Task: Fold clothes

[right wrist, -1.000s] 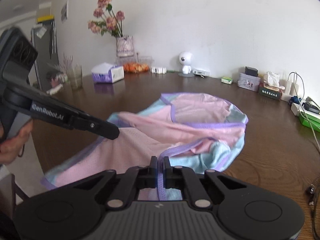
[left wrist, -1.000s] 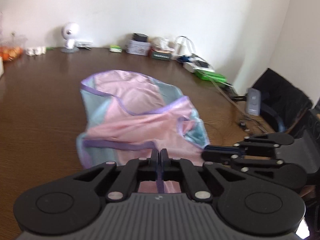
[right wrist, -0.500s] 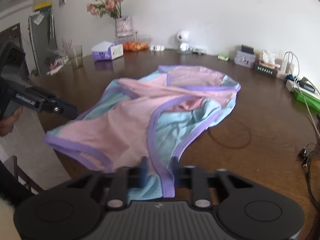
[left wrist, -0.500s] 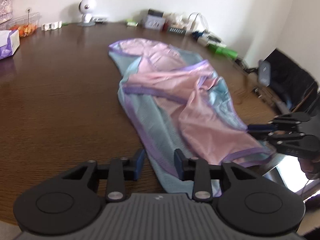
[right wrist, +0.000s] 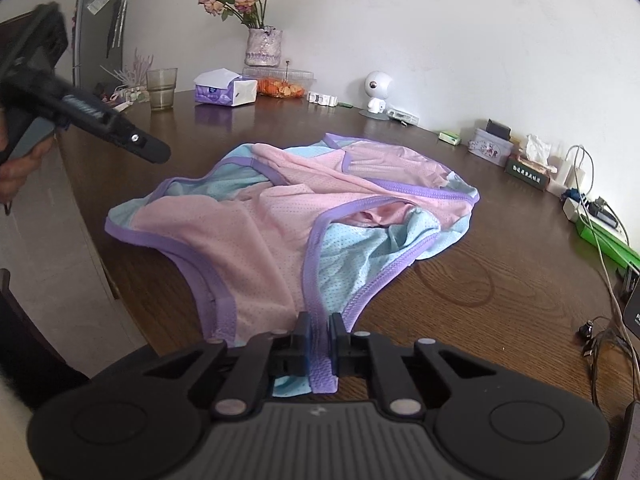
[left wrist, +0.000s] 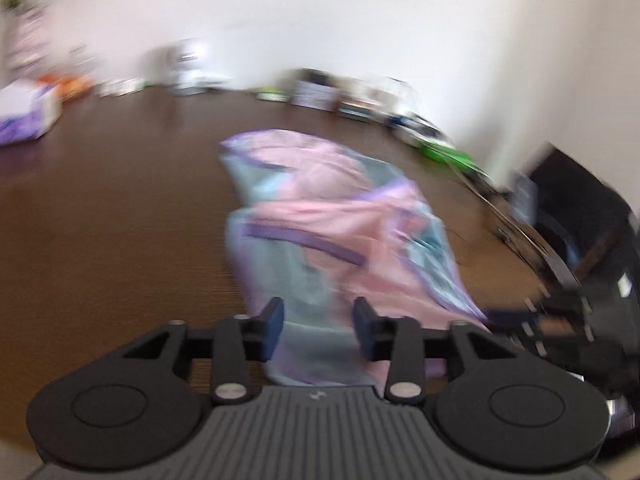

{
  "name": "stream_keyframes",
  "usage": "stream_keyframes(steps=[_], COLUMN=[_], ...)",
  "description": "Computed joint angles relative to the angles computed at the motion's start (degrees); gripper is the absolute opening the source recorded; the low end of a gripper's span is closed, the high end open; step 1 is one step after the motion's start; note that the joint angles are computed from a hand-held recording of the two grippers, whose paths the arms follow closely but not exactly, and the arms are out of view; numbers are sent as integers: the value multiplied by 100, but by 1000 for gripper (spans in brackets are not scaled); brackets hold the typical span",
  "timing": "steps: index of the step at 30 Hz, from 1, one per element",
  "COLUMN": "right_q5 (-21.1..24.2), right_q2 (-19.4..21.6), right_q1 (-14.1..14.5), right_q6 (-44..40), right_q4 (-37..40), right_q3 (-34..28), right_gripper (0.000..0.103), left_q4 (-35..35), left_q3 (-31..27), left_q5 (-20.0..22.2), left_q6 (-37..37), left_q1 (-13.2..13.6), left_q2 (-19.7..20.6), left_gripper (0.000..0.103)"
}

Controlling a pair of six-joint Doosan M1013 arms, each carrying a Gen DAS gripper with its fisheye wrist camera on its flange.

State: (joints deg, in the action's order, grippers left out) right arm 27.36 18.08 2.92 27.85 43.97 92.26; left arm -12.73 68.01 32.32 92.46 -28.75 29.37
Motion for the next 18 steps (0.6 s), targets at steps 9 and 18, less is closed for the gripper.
stream_keyframes(steps=[9, 18], right_q5=[484, 463], right_q2=[5, -38], right_q1=[-30, -34], right_q6=[-658, -609], right_q4=[624, 532], right_q3=[21, 82], right_gripper=[8, 5], left_q4=[162, 1821], left_q3=[-35, 226], left_q5=[370, -20], left_q6=[537, -1436], left_q1=[-50, -11], left_q2=[70, -178], left_gripper=[3, 41])
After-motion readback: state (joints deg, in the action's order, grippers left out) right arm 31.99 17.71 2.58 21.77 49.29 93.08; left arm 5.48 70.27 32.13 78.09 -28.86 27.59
